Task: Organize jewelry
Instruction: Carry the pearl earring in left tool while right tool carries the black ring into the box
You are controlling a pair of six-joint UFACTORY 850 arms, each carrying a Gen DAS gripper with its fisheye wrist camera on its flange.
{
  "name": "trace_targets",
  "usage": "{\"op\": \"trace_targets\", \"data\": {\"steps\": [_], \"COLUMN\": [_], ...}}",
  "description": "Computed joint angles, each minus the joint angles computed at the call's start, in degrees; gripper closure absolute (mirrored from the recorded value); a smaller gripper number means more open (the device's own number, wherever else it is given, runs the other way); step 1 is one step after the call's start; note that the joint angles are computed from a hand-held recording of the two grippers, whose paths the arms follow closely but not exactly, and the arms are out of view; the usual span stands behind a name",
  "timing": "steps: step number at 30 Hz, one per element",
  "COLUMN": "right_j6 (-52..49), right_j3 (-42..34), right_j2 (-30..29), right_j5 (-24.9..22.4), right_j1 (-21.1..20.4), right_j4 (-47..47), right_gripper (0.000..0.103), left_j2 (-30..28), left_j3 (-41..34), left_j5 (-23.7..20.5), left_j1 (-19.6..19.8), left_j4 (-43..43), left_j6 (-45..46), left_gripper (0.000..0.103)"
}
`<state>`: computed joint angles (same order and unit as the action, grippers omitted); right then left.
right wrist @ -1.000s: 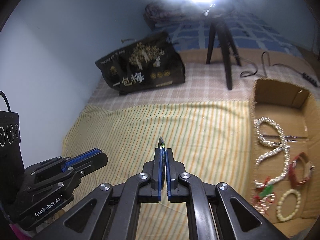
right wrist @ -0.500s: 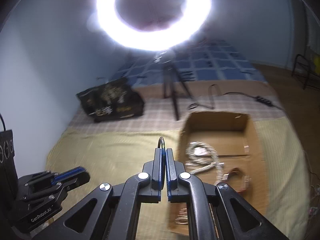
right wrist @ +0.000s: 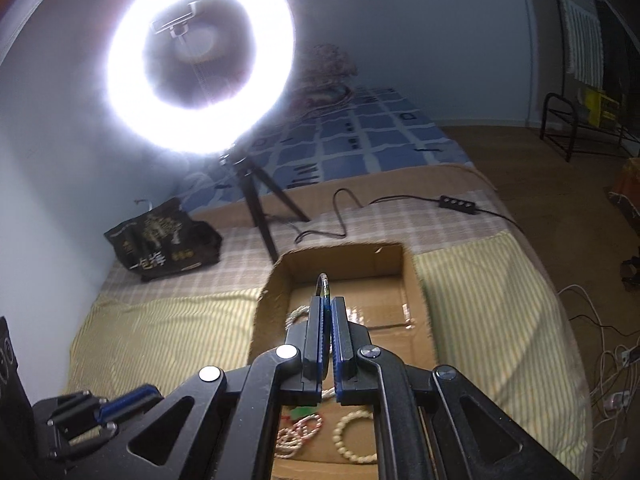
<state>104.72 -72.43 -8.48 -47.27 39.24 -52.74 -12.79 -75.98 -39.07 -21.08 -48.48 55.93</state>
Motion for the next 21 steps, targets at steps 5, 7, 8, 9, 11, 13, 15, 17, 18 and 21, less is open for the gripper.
{"op": "trace_targets", "data": {"steps": [5,7,8,9,11,13,15,17,18,21], "right_j6": [0.5,0.6,0.7,0.8,0.8,0.8,0.9,1.1,1.1,1.0], "right_j3": [1.1,1.5,1.5,1.7,1.8,1.8,2.0,2.1,2.2,2.6], "right_j2": [0.9,1.1,1.1,1.2,1.2,1.0,0.9,0.8,0.8,0.7], "right_j5": [-0.7,-0.6,-0.6,-0.4,-0.2,-0.1,0.2,0.5,0.8,1.6], "right_j1": [-0.9,-1.4,-1.6,-1.9,-2.5,-2.9,-3.3,-3.8,-4.1,-4.8], "right_j4": [-0.6,-0.8,-0.9,-0.9,-1.0,-1.2,-1.3,-1.5,-1.6,-1.5], "right_gripper": [0.102,0.102,0.102,0.102,0.102,0.102,0.102,0.102,0.102,0.102], "left_j2": [0.3,0.2,0.2,0.2,0.3,0.4,0.5,0.4,0.3,-0.1], "left_j3": [0.9,1.0,1.1,1.3,1.5,1.8,2.1,2.2,2.2,2.1], "left_j5": [2.3,2.8,3.0,3.4,4.2,4.8,5.6,6.0,6.1,6.3], "left_j1": [-2.2,-2.8,-3.1,-3.4,-4.0,-4.5,-5.0,-5.4,-5.6,-6.0], "left_j4": [0.8,1.0,1.2,1.5,1.8,2.0,2.1,2.0,2.0,1.9], "left_j6": [0.1,0.2,0.2,0.2,0.2,0.3,0.5,0.7,0.7,0.6], "left_gripper": [0.097,0.097,0.097,0.097,0.097,0.097,0.097,0.097,0.097,0.097]}}
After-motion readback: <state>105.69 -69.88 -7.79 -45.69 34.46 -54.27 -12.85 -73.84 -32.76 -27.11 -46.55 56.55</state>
